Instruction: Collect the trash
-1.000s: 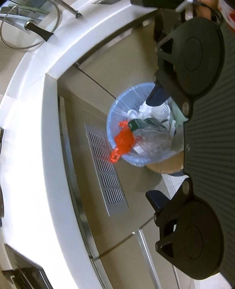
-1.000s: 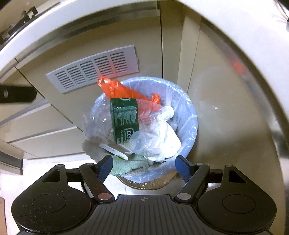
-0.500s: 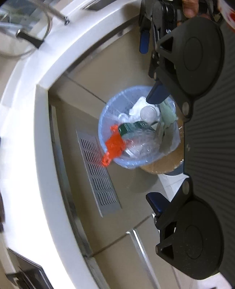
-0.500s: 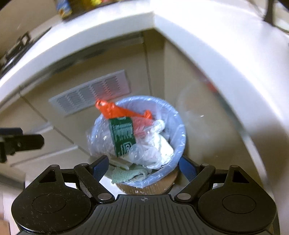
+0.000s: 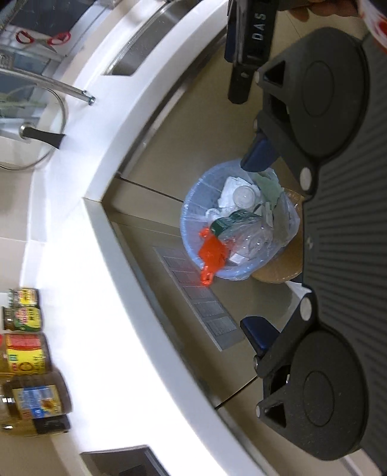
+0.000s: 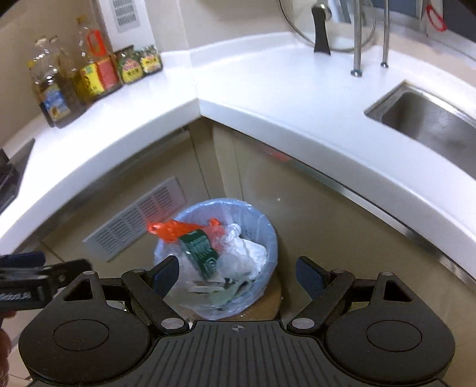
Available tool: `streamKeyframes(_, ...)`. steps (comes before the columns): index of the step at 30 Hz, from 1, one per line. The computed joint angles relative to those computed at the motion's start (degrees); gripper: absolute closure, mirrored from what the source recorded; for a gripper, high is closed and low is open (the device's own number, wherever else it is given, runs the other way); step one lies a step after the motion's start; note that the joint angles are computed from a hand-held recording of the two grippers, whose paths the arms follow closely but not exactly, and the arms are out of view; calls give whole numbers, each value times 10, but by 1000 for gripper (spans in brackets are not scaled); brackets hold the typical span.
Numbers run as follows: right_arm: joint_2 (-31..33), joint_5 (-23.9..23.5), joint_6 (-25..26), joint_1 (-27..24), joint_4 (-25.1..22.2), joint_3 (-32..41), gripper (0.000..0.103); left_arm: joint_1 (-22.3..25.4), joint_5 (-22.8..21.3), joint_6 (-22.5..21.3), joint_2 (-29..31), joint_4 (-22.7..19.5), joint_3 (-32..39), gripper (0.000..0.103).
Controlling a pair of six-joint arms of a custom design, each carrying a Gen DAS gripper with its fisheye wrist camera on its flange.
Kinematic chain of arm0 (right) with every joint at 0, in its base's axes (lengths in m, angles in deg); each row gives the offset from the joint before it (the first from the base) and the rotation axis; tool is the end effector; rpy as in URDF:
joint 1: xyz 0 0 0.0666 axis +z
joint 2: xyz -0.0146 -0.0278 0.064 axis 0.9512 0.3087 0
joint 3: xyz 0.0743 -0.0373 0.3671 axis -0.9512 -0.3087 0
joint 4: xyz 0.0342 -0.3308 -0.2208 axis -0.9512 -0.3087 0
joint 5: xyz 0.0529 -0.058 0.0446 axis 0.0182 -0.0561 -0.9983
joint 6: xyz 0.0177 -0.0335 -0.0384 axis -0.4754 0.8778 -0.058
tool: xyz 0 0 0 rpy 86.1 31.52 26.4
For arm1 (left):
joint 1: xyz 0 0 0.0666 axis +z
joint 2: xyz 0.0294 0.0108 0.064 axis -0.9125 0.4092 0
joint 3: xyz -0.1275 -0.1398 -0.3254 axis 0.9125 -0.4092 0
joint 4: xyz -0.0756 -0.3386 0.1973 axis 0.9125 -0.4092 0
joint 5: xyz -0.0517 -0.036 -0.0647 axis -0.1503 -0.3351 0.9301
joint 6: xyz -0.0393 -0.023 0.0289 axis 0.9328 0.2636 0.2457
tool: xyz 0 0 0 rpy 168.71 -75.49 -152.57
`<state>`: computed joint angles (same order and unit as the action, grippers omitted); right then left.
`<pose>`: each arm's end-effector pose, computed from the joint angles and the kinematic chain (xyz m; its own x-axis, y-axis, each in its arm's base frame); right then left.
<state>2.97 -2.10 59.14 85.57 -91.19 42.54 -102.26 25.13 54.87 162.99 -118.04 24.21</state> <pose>0.5455 0.1390 0.4499 -0.7245 -0.1765 -0.6663 -0.3706 0.9148 0.1607 0.4465 -0.3127 0.4820 -0.7399 -0.2115 -0.6386 -0.1611 0.9774 -0.1371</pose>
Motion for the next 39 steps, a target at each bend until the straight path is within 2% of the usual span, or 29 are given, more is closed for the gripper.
streamKeyframes(5,-15,10,2,13,5,-1,18,-4,-8,13,-8,-7,5,1)
streamKeyframes(12,-24,4,12,3,13,6,18,-11,-38,38,-1,-27,36,1)
streamKeyframes(26,-21,-18,15,-19,14,22,18,-26,-65,27,37,-53,101,1)
streamKeyframes(39,-17,-26,20,-22,8,26,18,-28,-68,25,43,-63,107,1)
